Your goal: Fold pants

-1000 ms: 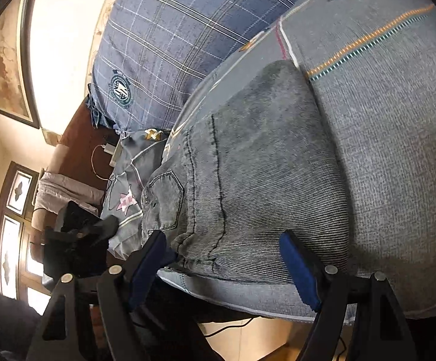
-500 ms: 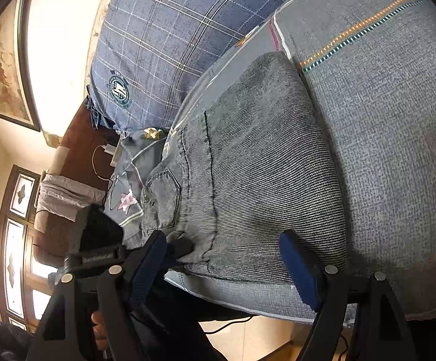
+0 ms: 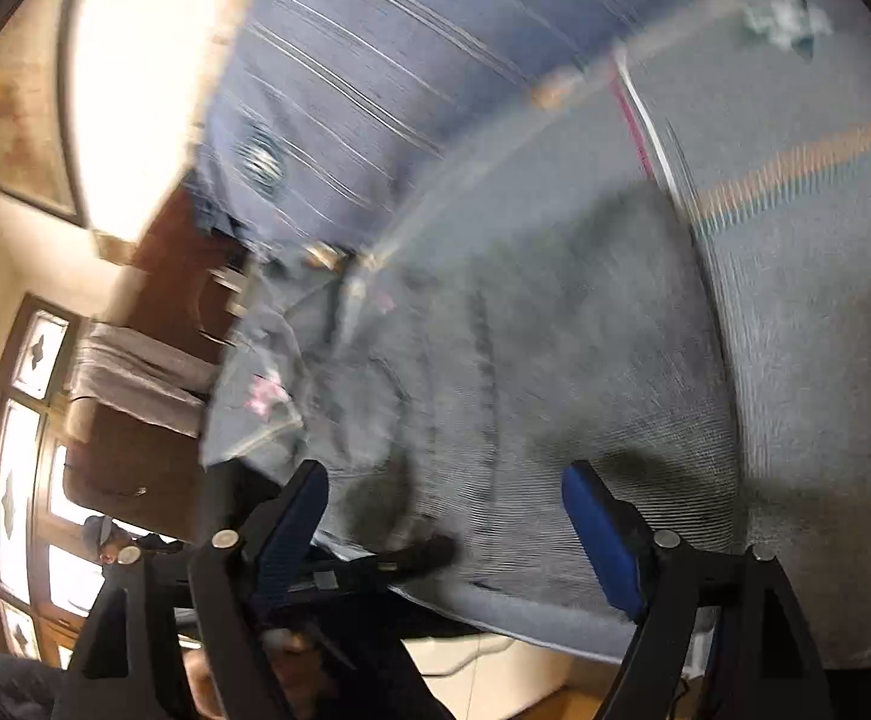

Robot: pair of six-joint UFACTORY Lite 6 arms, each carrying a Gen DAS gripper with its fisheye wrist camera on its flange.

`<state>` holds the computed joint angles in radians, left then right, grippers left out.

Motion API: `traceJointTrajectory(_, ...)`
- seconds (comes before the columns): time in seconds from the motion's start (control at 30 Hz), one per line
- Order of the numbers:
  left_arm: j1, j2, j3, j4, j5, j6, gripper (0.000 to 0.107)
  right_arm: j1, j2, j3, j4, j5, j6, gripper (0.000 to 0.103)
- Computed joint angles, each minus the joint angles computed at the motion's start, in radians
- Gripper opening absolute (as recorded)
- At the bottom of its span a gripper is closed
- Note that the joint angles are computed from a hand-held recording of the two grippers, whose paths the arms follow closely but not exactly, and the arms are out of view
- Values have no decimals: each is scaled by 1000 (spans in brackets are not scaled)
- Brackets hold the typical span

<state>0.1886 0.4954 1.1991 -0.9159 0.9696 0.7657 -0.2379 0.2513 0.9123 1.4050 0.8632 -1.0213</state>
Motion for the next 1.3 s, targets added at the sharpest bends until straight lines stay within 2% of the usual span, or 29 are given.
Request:
traceJointTrajectory(0.03, 20, -12, -4, 22, 19, 13, 15, 4, 67, 5, 8, -14, -1, 83)
traceJointTrajectory(0.1, 43, -91, -23, 57, 30, 27, 22, -35, 77, -29, 98, 41, -64, 83)
traceJointTrajectory(0.17, 55, -189, -62, 39, 5, 65, 49, -38, 71, -35, 93, 46, -62, 83)
traceJointTrajectory(0.23, 52, -281, -92, -1, -22, 118, 57, -45, 87, -31, 85, 68, -98, 83)
traceJointTrajectory(0.3, 5, -299, -100, -17, -76, 146, 57, -46, 81, -47, 101, 66, -120, 83)
traceJointTrajectory(0.37, -78, -229, -75, 64, -155, 84, 57, -47, 76, -45, 94, 68, -95, 83)
traceJointTrajectory(0.4, -122, -180, -66, 135, -214, 28, 57, -52, 65, -41, 79, 57, -53, 83)
traceJointTrajectory(0.43, -149, -162, -85, 163, -289, 14, 53, -61, 77, -12, 26, 79, -25, 83)
traceJointTrajectory(0.47, -156, -187, -112, 150, -322, 41, 53, -61, 61, 3, 0, 77, 0, 83)
traceJointTrajectory(0.6, -179, -196, -111, 200, -345, 9, 54, -82, 60, 134, -32, 108, 39, 83)
traceJointTrajectory(0.7, -204, -195, -102, 207, -351, -22, 54, -95, 234, 380, -38, 142, 104, 83)
traceJointTrajectory(0.8, -181, -192, -107, 179, -335, 16, 54, -95, 464, 623, -77, 114, 214, 83)
traceJointTrajectory(0.87, -147, -205, -122, 169, -312, 52, 54, -125, 558, 676, -14, 159, 235, 82)
traceJointTrajectory(0.93, -135, -207, -127, 162, -306, 70, 54, -128, 493, 639, -57, 147, 265, 82)
traceJointTrajectory(1.1, -95, -208, -133, 135, -281, 122, 54, -135, 224, 314, 23, 175, 97, 83)
traceJointTrajectory(1.2, -71, -218, -145, 129, -272, 142, 54, -109, 258, 238, -12, 111, 63, 82)
traceJointTrajectory(1.3, -64, -224, -142, 127, -256, 146, 56, -142, 214, 190, 10, 133, 64, 82)
